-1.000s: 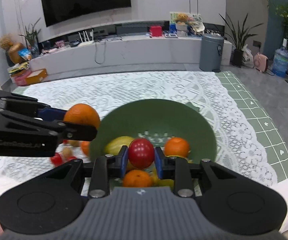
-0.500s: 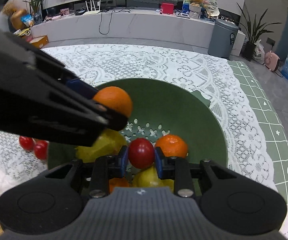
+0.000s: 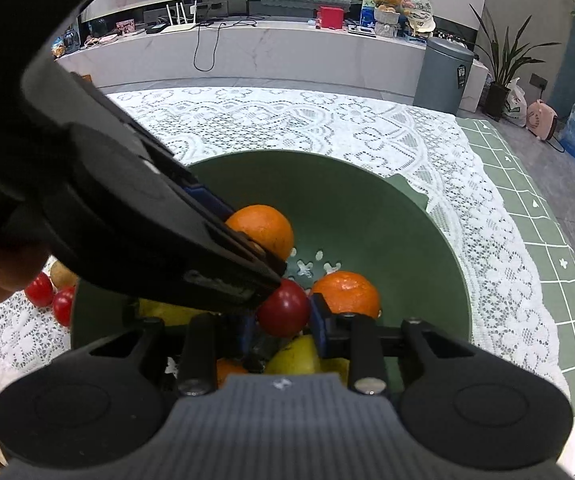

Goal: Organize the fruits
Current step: 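Lower the orange and tomato into the colander and open both grippers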

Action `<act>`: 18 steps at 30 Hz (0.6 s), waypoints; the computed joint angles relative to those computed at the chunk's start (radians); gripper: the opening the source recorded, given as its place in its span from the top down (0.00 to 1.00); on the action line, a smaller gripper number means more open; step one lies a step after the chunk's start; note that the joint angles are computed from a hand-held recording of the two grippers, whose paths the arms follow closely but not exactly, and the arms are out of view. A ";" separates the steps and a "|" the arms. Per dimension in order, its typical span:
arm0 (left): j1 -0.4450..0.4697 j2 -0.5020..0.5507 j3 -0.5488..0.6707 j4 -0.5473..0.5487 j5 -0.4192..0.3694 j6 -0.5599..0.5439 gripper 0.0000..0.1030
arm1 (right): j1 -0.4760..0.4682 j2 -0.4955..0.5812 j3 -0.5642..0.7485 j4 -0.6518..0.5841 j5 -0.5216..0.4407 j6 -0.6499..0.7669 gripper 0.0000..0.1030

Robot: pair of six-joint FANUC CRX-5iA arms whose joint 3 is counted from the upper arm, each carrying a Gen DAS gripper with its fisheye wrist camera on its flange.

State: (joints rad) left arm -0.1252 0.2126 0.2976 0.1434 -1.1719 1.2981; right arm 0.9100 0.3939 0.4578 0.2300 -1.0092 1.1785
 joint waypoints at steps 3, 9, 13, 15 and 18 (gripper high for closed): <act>-0.015 0.002 0.009 -0.032 -0.001 0.003 0.57 | 0.003 -0.001 0.000 0.004 0.001 -0.006 0.74; -0.012 0.008 0.020 -0.031 -0.017 0.016 0.56 | 0.004 -0.018 -0.024 0.010 0.017 -0.026 0.70; -0.011 -0.002 0.016 -0.033 -0.016 0.020 0.56 | 0.007 -0.035 -0.051 0.024 0.043 -0.049 0.65; -0.014 -0.011 0.013 -0.037 -0.012 0.018 0.56 | 0.010 -0.047 -0.072 0.039 0.060 -0.057 0.61; -0.013 -0.033 -0.003 -0.032 0.004 0.013 0.55 | 0.021 -0.070 -0.116 0.078 0.093 -0.085 0.49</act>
State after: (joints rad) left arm -0.1382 0.1794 0.2944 0.1118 -1.1675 1.3113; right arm 0.9306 0.3242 0.3414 0.3076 -0.9163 1.0935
